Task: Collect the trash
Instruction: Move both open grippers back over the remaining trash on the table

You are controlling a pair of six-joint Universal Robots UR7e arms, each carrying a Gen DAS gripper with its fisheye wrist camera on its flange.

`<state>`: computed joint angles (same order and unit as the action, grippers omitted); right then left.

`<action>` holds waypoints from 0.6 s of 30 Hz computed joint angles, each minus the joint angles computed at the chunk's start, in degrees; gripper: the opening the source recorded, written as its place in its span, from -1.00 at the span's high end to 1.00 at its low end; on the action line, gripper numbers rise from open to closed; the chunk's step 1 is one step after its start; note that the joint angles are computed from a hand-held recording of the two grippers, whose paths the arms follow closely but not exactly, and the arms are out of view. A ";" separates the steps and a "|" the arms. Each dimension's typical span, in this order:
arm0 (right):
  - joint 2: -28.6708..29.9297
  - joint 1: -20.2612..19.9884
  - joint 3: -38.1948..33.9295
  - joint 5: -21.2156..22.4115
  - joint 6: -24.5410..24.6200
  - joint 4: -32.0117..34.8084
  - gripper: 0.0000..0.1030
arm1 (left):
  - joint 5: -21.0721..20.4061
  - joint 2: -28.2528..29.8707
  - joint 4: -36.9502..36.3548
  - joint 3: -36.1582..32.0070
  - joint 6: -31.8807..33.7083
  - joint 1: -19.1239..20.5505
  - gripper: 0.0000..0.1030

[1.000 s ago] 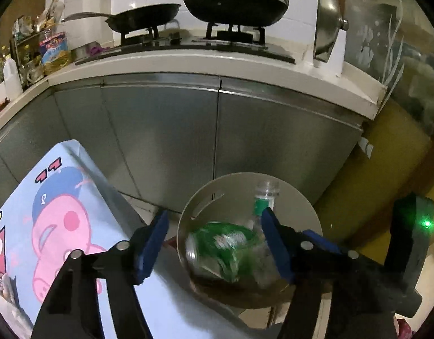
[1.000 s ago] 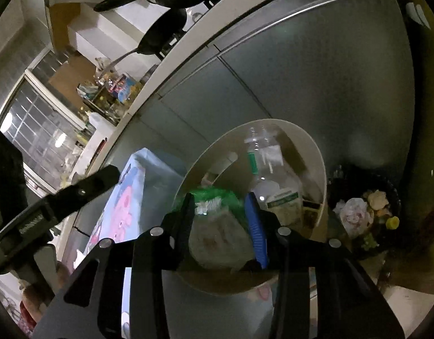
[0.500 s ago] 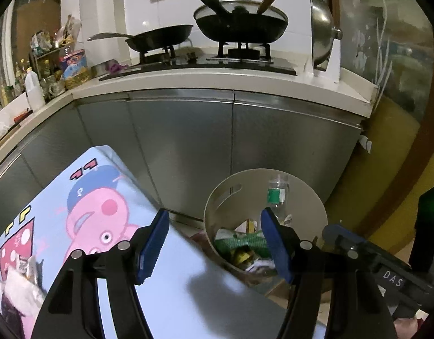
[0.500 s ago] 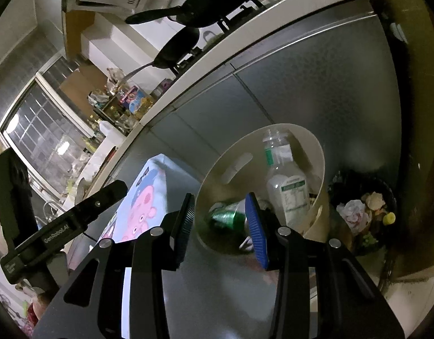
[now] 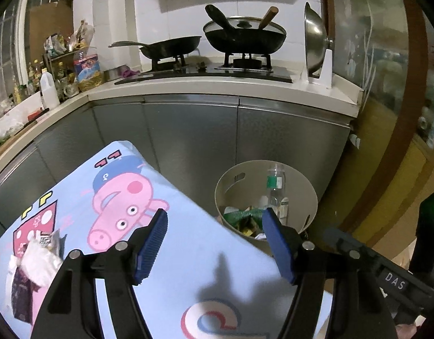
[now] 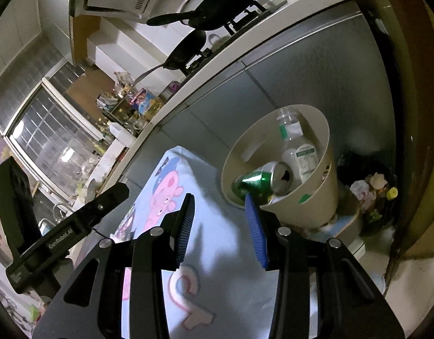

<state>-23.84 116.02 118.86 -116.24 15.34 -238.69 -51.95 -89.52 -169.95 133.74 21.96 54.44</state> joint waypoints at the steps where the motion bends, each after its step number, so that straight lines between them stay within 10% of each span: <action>1: 0.12 0.48 0.07 -0.30 0.33 0.04 0.27 | 0.19 -0.84 0.34 0.51 -0.16 -0.26 -0.36; 18: 0.57 6.08 -1.01 -2.75 3.04 3.76 0.21 | 2.72 -12.89 7.04 5.15 -3.95 -2.03 -0.39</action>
<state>-23.28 122.09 117.85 -118.99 18.38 -234.93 -49.23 -102.41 -162.91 138.89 18.00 52.41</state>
